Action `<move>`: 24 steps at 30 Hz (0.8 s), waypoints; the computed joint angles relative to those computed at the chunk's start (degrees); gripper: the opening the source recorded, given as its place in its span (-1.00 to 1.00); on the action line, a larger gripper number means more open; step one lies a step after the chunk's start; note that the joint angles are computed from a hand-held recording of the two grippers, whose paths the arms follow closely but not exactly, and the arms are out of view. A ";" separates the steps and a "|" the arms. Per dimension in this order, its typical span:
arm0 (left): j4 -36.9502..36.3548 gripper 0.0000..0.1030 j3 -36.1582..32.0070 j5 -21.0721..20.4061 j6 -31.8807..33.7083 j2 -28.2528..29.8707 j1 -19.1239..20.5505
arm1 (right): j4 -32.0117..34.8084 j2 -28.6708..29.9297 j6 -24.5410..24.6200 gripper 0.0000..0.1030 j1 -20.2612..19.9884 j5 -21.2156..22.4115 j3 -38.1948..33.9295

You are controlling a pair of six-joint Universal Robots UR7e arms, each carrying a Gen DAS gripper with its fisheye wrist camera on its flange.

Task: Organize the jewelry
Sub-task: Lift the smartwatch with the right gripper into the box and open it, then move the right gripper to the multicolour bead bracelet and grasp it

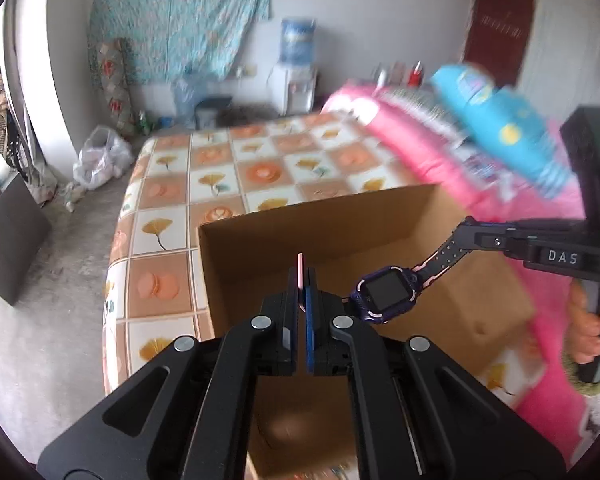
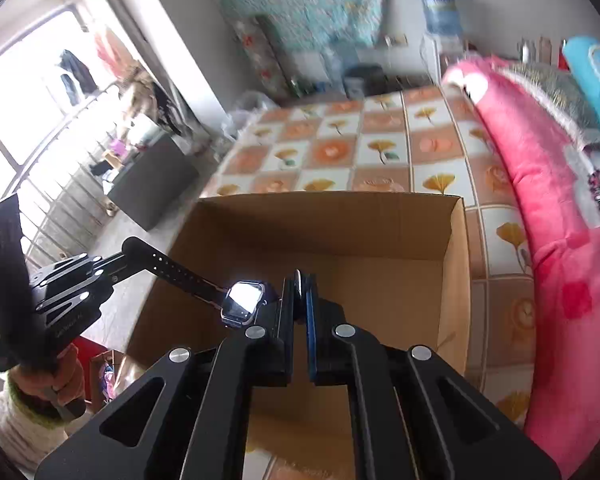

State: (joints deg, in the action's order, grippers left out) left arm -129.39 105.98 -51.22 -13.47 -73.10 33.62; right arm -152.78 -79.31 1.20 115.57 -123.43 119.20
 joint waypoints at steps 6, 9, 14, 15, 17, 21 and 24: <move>10.07 -0.96 -10.03 0.27 -1.58 10.58 5.37 | 5.19 8.12 -0.55 -0.89 -4.15 -5.61 -7.15; 14.49 -0.95 -13.01 0.16 -2.69 13.50 6.56 | 6.90 10.06 -1.24 -0.89 -5.18 -7.92 -8.61; 17.16 -0.64 -14.82 0.82 -4.84 15.39 7.48 | 7.96 10.75 -1.89 -0.76 -5.19 -11.26 -8.93; 16.79 -0.54 -14.60 0.71 -4.88 15.17 7.39 | 6.81 10.54 -2.53 -0.52 -4.88 -11.97 -8.62; 15.85 -0.25 -14.18 0.40 -5.18 14.53 7.41 | 3.74 10.58 -4.99 -0.47 -3.71 -14.31 -7.95; 13.04 -0.13 -12.23 0.60 -4.24 12.25 6.48 | -1.49 9.97 -8.85 -0.30 -1.62 -17.51 -6.73; 9.76 0.04 -9.76 0.38 -3.24 9.01 5.07 | -2.85 7.68 -9.09 -0.30 0.05 -17.72 -5.37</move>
State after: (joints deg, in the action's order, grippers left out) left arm -119.63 96.22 -50.84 -16.71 -64.09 38.69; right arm -155.63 -71.63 -7.89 115.63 -141.15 113.83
